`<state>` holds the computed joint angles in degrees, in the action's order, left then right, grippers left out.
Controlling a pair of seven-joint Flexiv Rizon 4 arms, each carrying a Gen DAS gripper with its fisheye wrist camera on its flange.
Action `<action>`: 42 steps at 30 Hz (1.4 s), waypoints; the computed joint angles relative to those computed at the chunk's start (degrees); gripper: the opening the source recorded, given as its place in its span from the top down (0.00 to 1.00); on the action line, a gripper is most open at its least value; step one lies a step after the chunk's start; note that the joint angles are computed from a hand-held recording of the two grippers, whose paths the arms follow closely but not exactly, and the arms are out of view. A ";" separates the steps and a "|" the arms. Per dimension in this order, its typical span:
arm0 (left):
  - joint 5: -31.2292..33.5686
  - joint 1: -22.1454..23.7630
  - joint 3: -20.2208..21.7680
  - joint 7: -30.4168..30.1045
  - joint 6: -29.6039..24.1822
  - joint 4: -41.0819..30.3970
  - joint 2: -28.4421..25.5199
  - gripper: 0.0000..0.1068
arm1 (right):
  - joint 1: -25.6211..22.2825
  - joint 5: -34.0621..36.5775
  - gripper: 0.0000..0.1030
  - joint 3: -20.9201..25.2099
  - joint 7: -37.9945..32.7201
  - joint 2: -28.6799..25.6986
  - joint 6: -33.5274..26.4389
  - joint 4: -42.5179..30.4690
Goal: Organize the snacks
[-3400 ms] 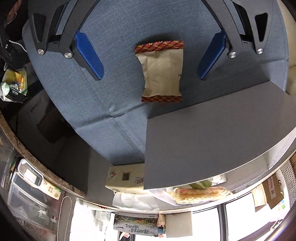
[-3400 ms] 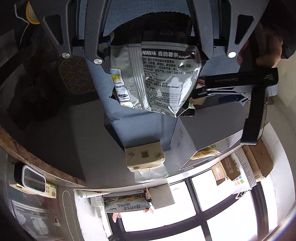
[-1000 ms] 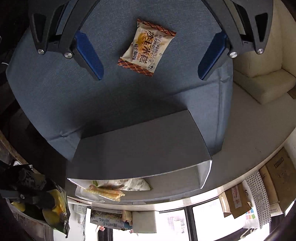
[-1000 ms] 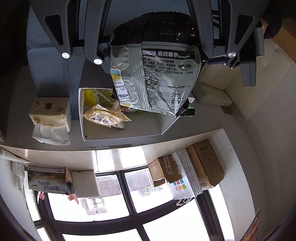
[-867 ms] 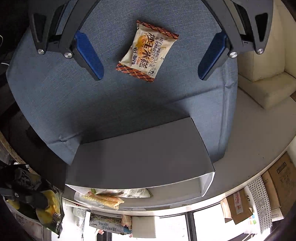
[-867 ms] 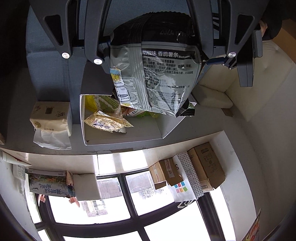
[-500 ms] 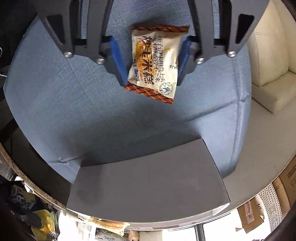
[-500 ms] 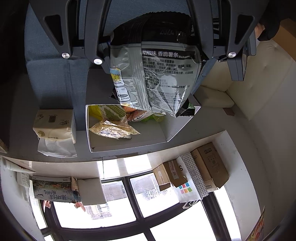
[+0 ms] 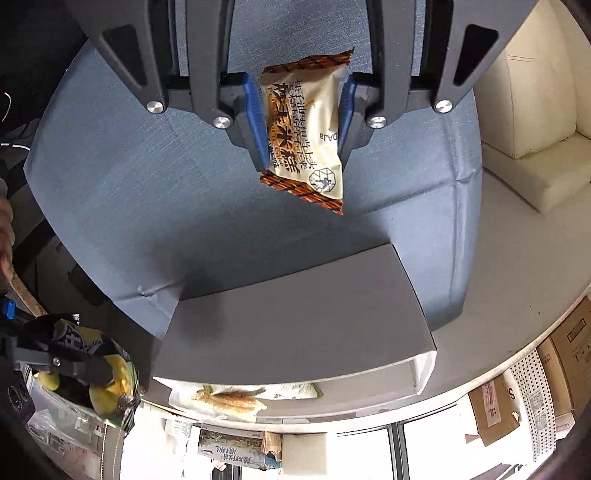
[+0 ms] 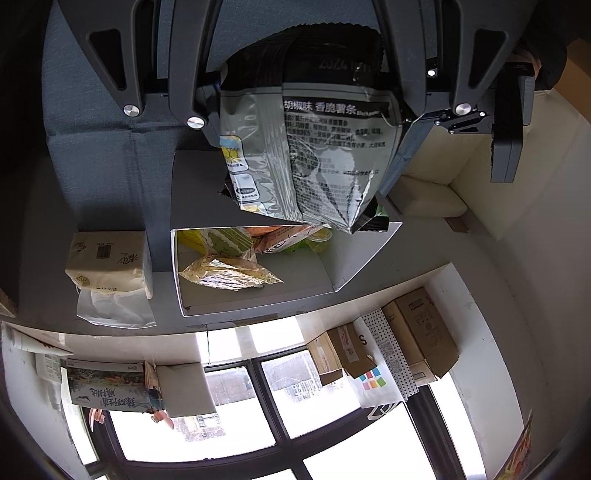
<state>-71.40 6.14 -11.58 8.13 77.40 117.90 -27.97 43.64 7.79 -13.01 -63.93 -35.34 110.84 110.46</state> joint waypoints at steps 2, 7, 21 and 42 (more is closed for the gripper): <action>-2.14 0.14 -0.63 1.64 0.34 0.29 1.28 0.64 | -0.25 -0.06 0.44 0.23 -0.07 0.13 0.11 0.12; -7.65 -2.30 0.12 5.47 0.37 -1.71 3.54 0.64 | 0.80 0.88 0.44 -1.00 -0.87 0.56 0.90 0.29; 12.49 -5.11 3.72 -20.74 -0.32 -24.14 -5.78 0.64 | -3.32 -6.00 0.44 -3.23 0.22 -1.32 -7.94 -13.60; 30.06 3.17 -4.53 -37.25 3.45 -26.84 -10.45 0.04 | -11.45 -24.66 0.00 -0.94 16.24 -7.63 -19.73 -24.93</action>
